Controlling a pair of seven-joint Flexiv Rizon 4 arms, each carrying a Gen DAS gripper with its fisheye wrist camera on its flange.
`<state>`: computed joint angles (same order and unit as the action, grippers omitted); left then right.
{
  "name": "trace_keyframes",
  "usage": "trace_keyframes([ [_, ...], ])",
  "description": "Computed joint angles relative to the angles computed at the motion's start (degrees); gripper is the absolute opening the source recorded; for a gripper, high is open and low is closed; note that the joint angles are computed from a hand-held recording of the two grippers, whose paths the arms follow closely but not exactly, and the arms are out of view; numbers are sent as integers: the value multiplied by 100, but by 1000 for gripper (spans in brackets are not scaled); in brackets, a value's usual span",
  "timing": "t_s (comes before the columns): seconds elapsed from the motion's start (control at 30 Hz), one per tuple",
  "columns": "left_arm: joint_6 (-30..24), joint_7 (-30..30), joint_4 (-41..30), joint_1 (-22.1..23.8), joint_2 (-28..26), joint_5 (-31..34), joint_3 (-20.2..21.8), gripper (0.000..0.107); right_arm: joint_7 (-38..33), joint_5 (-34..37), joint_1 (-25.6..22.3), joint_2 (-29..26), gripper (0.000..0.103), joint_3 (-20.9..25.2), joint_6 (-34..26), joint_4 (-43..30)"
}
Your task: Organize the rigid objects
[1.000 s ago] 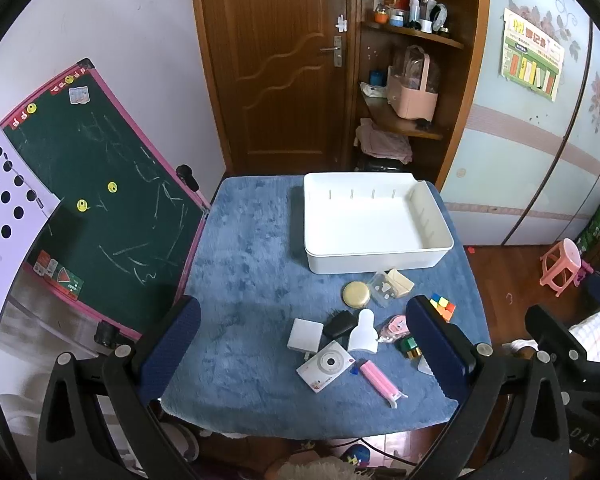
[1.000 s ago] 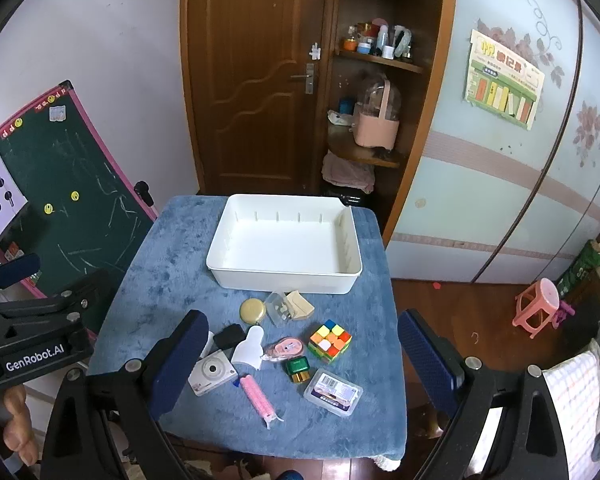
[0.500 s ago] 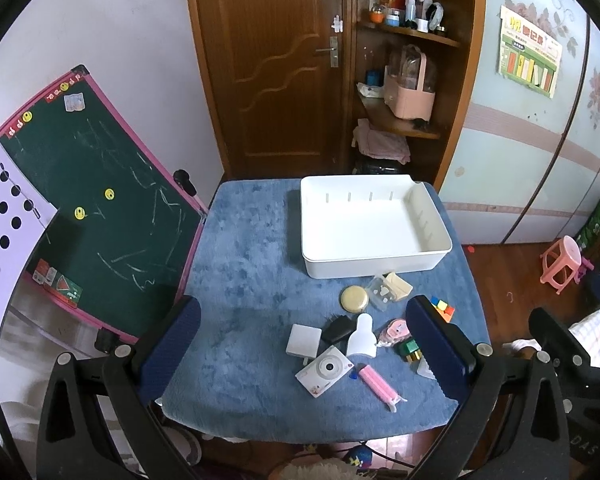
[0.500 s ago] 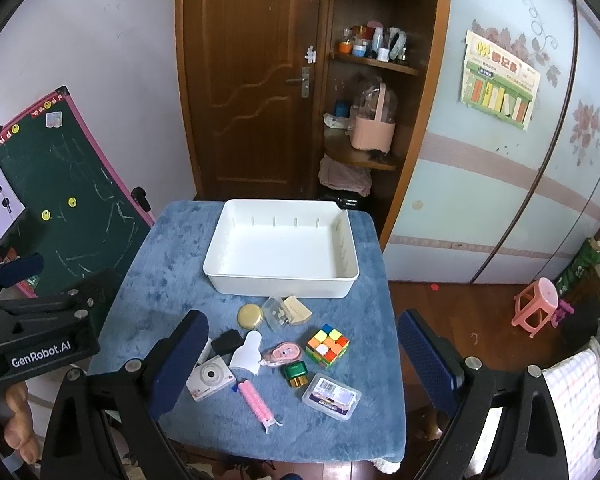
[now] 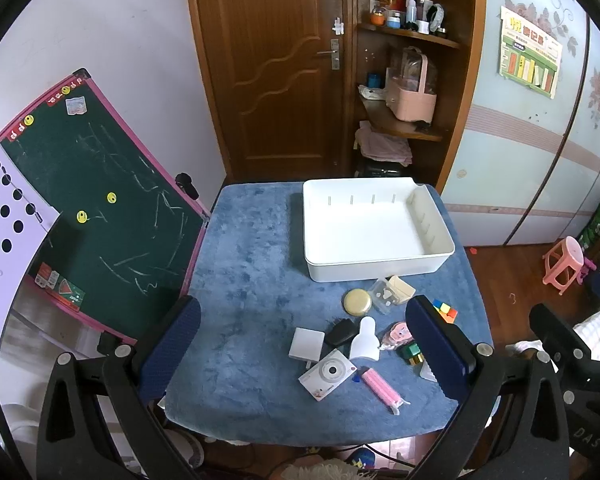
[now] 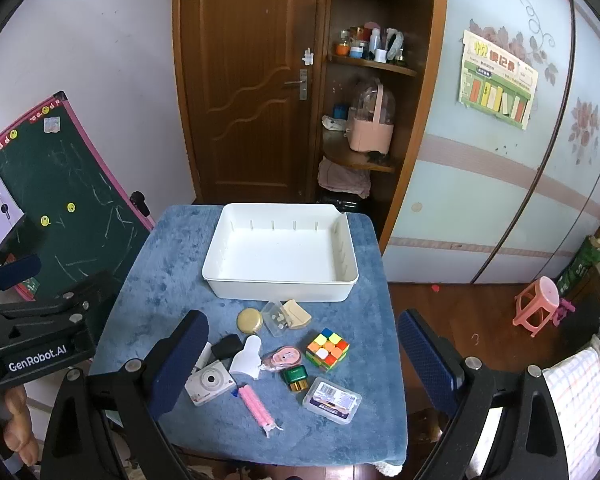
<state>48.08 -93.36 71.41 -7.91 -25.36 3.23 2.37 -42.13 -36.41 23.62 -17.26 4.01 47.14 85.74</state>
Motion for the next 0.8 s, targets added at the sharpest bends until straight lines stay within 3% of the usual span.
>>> trace_keyframes([
  [0.8,-17,-6,-21,-4,-10,12,0,102,19,14,15,-37,96,-15,29,8],
])
